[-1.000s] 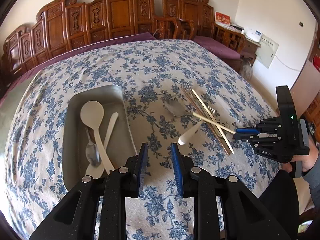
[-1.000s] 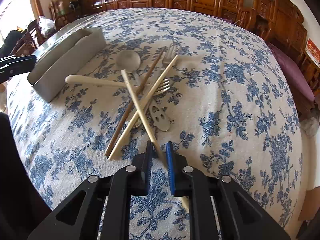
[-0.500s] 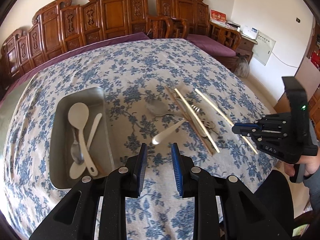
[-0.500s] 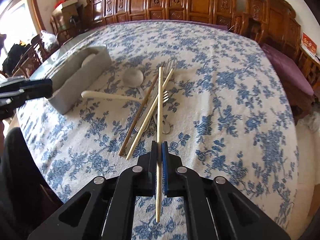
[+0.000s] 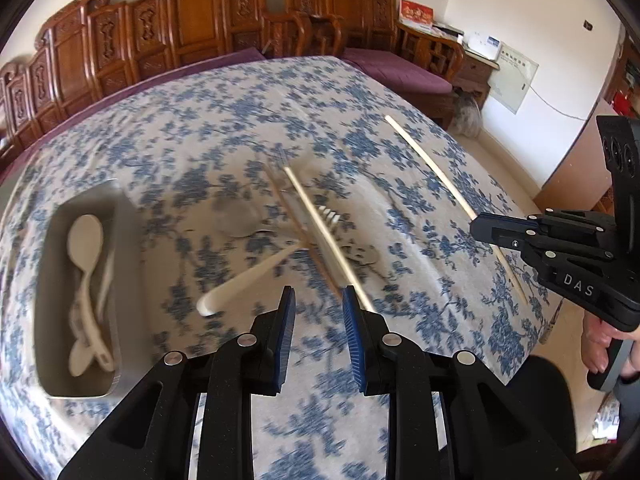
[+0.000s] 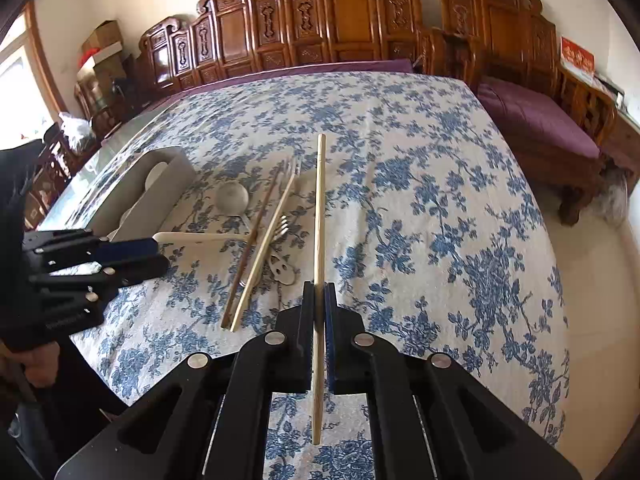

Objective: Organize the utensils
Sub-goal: 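Grasp a wooden chopstick with the right gripper while the left gripper grasps another chopstick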

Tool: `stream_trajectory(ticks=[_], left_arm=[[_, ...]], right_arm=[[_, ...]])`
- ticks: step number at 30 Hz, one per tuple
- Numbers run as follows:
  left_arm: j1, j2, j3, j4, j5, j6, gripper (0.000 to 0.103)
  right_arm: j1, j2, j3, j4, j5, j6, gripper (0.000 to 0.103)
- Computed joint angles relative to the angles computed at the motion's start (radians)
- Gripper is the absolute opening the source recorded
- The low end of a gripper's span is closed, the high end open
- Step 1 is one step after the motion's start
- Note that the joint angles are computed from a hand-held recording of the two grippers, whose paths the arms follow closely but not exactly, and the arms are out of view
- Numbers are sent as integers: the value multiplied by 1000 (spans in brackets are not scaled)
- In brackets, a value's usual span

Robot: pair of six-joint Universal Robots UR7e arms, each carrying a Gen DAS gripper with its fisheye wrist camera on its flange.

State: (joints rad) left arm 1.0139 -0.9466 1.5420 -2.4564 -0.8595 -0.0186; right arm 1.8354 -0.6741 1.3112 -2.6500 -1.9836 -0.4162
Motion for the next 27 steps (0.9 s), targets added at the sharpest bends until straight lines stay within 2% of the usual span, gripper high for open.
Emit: stream_trajectory(ticks=[9, 15, 23, 27], left_arm=[[12, 92, -76, 52, -56, -9, 16], [23, 139, -115, 105, -29, -32, 12], [35, 138, -109, 125, -22, -63, 11], [33, 123, -92, 118, -17, -64, 4]], right_arm=[[-25, -3, -6, 7, -21, 41, 6], [-28, 0, -6, 11, -21, 45, 6], [-20, 5, -8, 17, -22, 39, 6], [-17, 9, -9, 16, -24, 34, 6]])
